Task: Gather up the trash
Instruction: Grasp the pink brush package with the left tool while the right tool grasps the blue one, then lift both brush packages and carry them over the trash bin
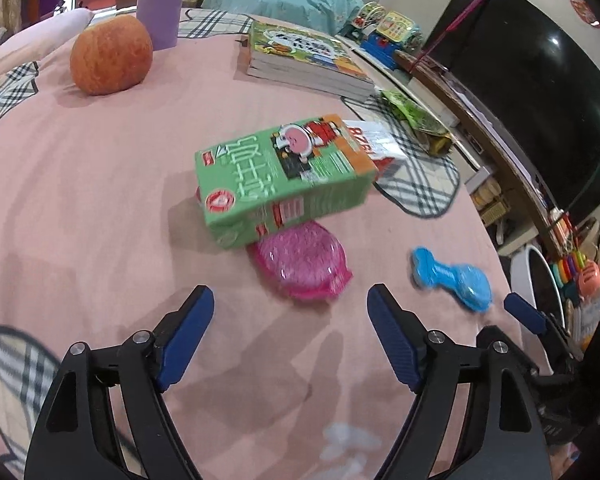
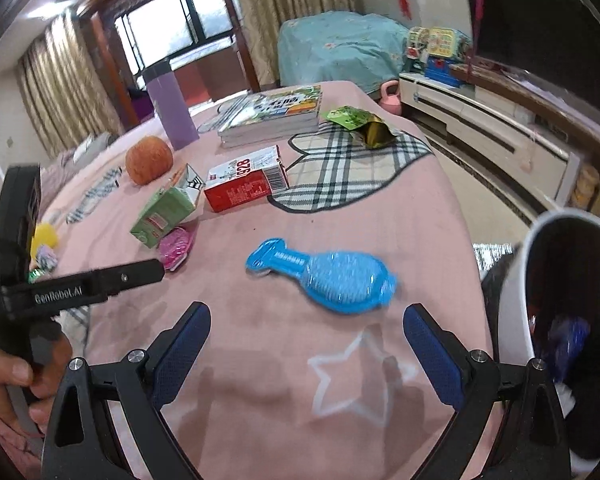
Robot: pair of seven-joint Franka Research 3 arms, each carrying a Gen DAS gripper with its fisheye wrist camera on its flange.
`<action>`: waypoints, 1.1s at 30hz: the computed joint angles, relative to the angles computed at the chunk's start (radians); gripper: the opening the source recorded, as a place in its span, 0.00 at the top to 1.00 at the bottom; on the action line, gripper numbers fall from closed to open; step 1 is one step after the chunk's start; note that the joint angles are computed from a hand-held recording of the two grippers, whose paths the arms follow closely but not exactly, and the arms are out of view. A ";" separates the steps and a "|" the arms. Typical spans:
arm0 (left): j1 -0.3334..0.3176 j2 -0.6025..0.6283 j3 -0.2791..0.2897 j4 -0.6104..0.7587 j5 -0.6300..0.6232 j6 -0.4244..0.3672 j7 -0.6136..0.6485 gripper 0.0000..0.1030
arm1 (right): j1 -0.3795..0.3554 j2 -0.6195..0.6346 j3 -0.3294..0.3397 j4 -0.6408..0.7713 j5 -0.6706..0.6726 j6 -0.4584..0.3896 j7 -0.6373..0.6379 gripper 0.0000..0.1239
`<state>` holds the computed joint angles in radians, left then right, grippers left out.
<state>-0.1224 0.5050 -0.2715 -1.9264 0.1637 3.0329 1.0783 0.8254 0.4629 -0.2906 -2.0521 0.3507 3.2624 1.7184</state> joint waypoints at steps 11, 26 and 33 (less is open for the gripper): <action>-0.172 0.054 0.193 0.110 0.159 -0.038 -0.138 0.31 | -0.113 0.089 0.053 0.158 -0.123 -0.184 0.041 0.23; -0.003 -0.066 -0.009 -0.127 0.158 0.093 0.007 0.49 | -0.164 -0.028 0.155 -0.026 -0.158 -0.056 0.139 0.51; 0.251 -0.103 -0.303 -0.251 0.072 0.106 0.237 0.49 | -0.003 -0.080 0.033 -0.136 -0.061 0.005 0.155 0.51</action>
<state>0.1289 0.4020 -0.5741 -2.1778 0.2358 3.1388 1.3157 0.8228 0.3834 -0.2571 -2.1882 0.2898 3.2676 1.8735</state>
